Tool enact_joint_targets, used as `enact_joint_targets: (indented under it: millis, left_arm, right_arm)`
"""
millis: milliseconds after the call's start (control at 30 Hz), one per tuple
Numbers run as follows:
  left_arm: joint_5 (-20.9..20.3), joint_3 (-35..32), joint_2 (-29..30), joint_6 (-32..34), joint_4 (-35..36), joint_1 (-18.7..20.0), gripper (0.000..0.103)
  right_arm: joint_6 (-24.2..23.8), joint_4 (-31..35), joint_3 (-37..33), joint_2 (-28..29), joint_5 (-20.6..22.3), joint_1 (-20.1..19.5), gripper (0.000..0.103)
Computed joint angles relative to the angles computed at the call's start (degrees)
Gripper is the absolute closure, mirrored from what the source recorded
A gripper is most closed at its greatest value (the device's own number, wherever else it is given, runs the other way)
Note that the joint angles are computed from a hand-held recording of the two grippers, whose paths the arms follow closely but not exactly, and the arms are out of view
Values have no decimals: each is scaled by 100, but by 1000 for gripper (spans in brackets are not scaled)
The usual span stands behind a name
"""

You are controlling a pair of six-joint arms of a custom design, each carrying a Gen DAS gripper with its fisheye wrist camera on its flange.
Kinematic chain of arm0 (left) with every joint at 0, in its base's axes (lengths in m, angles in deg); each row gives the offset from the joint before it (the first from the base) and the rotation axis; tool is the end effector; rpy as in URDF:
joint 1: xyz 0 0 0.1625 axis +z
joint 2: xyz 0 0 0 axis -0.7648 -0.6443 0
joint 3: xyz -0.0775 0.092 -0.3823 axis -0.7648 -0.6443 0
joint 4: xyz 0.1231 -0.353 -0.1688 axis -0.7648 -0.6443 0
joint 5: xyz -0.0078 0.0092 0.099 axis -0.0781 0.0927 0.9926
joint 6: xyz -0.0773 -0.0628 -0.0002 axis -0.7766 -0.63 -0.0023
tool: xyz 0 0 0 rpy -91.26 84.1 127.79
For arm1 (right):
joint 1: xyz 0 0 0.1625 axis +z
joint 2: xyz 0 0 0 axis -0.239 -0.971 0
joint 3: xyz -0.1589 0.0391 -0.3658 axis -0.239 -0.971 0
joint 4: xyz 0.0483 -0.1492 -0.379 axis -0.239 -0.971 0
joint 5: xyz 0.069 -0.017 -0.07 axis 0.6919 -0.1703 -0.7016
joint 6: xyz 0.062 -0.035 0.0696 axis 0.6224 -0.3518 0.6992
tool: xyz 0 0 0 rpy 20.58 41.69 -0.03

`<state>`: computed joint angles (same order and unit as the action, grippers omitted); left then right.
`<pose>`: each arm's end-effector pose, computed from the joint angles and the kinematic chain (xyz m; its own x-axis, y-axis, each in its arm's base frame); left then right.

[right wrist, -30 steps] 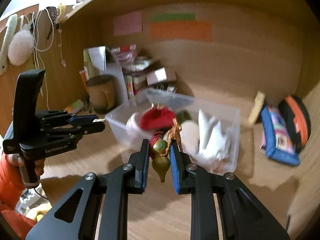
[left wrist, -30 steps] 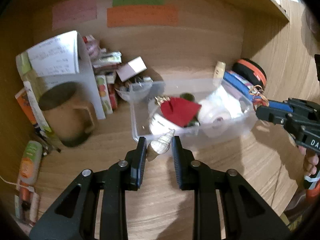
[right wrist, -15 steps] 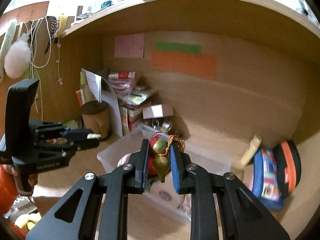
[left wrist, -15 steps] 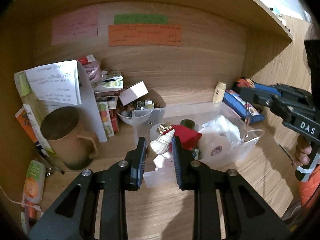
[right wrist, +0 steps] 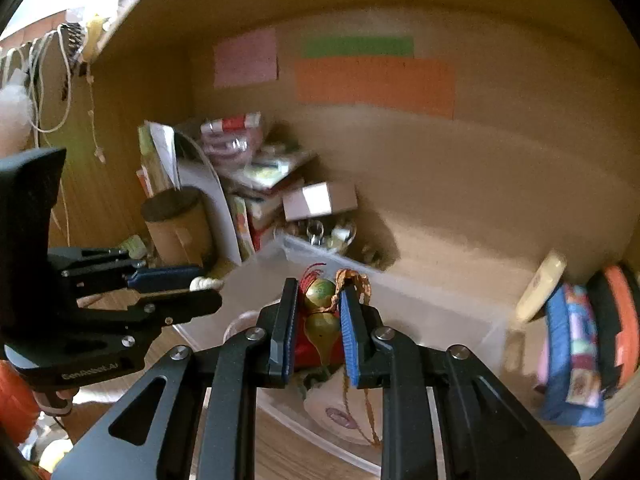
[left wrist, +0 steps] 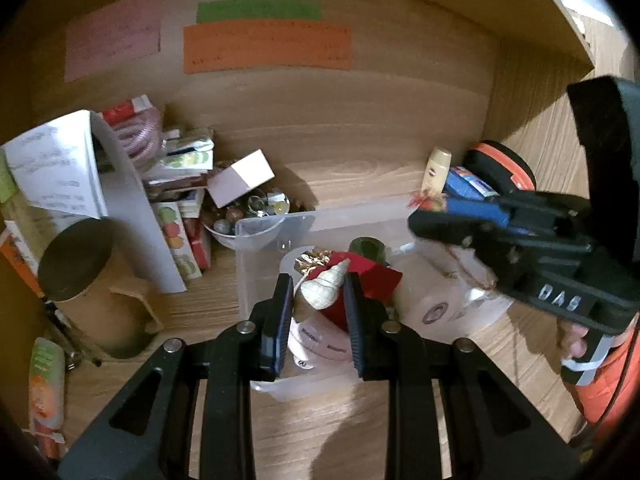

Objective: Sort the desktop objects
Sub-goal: 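Carry the seashell and gourd pendant over the clear box, release both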

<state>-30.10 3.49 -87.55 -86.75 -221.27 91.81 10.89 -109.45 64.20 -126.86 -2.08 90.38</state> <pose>-0.3235 -0.5843 -0.0964 -0.7485 0.0137 -0.6630 0.5373 0.5985 -0.5942 -0.0021 -0.6493 0.2462 -0.5313 -0.6762 0.5104 -0.8470 0.4129 -0.3348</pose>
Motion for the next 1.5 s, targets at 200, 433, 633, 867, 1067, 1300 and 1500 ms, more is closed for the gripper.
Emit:
enact_joint_targets:
  millis: [200,433,633,867,1067,1300,1500]
  left_arm:
    - [-178,-251,100,-15,267,146,78]
    - [-381,-590,250,101,487,314,78]
    - [-484,-804,328,82,674,431,78]
    - [-367,-971,469,89,693,470,78]
    - [-256,-1057,556,221,630,469,78]
    - [-258,-1052,560,157,624,504,77]
    - [-102,-1010,586,210,417,464,59]
  right_arm:
    - [44,167,-290,302,-249,-36,85]
    - [113,221,-522,559,-498,-45,85]
    - [145,225,-650,710,-705,-32,85]
    - [-11,-12,-594,770,-818,-20,85]
    - [-143,-374,-550,862,-940,-1,85]
    - [-210,-494,-565,906,-981,-2,85]
    - [-327,-537,-533,896,-1001,4,78]
